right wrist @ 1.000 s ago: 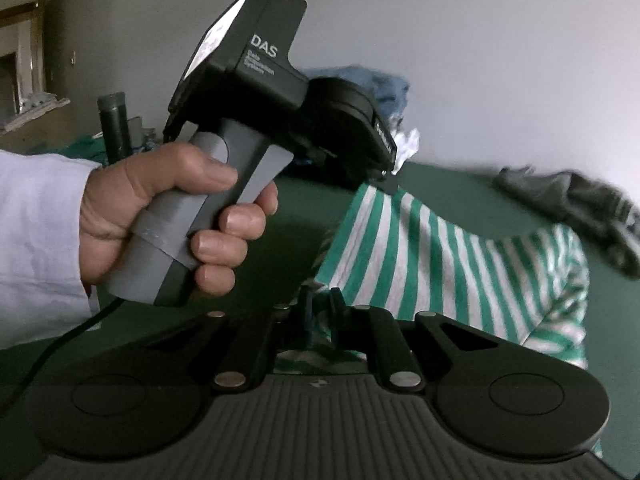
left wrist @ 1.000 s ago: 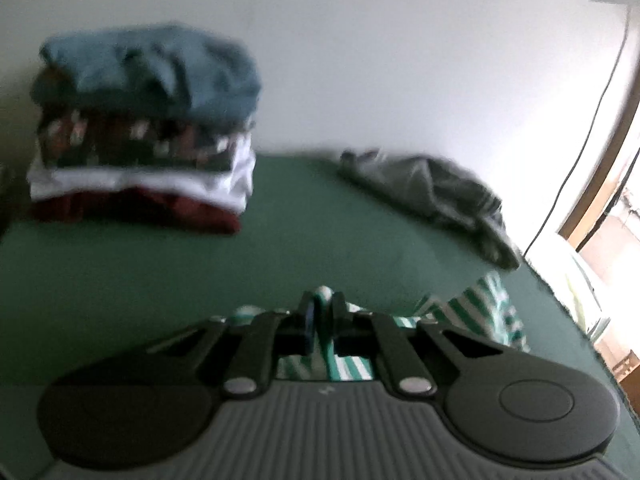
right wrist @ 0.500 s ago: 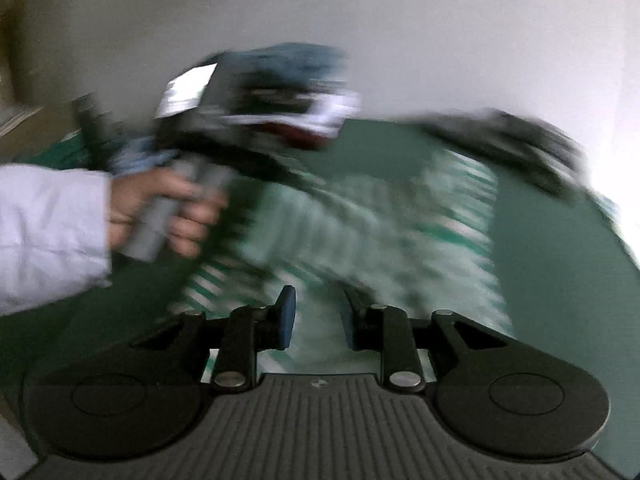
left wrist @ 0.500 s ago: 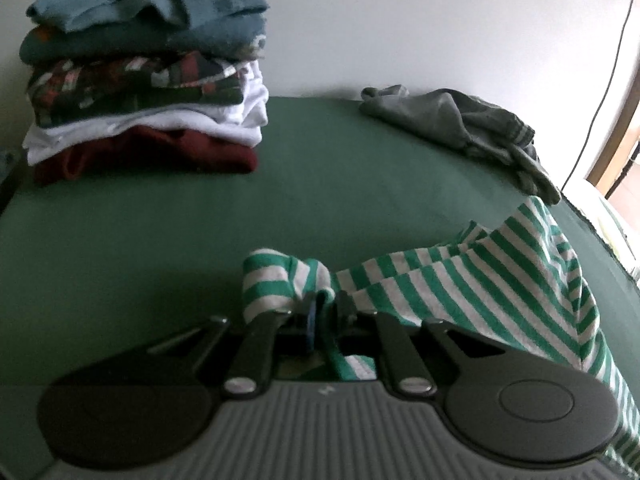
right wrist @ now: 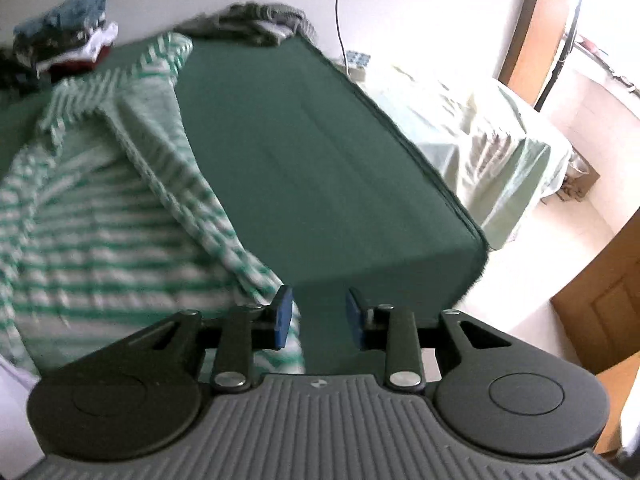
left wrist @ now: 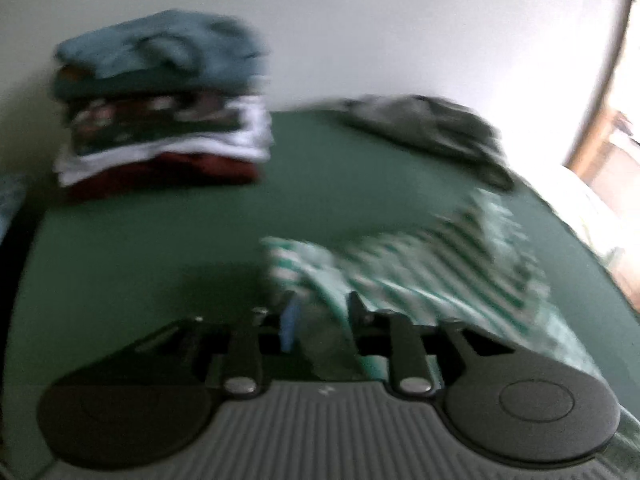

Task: Fold clothes

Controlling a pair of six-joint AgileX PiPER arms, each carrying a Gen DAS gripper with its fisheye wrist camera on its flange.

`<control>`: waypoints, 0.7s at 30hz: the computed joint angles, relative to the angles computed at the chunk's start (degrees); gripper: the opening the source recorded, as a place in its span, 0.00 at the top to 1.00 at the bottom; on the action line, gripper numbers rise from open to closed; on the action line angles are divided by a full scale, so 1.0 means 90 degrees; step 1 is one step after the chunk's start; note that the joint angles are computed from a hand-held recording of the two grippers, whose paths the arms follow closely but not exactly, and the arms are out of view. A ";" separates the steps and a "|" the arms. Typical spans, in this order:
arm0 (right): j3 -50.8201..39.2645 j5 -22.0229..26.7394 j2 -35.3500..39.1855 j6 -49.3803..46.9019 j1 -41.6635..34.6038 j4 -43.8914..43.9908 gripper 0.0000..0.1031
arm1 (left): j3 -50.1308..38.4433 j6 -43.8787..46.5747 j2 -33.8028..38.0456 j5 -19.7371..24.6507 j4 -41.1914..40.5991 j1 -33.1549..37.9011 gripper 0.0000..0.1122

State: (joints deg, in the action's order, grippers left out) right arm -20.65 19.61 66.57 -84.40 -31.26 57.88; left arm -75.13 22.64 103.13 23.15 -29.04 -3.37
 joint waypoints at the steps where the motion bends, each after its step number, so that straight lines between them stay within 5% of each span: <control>1: 0.0026 0.0179 0.0054 -0.0472 -0.0279 0.0155 0.71 | 0.0112 0.0437 -0.0102 0.0295 -0.0483 -0.0101 0.71; 5: -0.0062 0.0864 0.0609 -0.1817 -0.1173 0.0430 0.71 | 0.0389 0.1078 -0.0166 0.1099 -0.1472 -0.0664 0.69; 8: -0.0128 0.1297 0.0943 -0.2622 -0.1591 0.0758 0.71 | 0.0199 0.0397 0.0205 0.1270 -0.1244 -0.1133 0.63; 11: -0.0329 0.1815 0.1336 -0.2805 -0.1882 0.0816 0.71 | 0.0013 -0.0355 0.0534 0.1151 -0.0993 -0.1391 0.58; 13: -0.0550 0.2346 0.1688 -0.2577 -0.2138 0.0710 0.71 | -0.0079 -0.0619 0.0610 0.1000 -0.0936 -0.1473 0.46; 21: -0.0862 0.3372 0.2291 -0.2902 -0.2430 0.0684 0.69 | -0.0687 -0.2272 0.0841 0.0928 0.0412 -0.1752 0.45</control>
State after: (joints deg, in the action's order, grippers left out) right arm -28.40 49.96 87.20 -110.52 -53.13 64.03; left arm -81.31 2.20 110.70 31.51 -25.33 -19.13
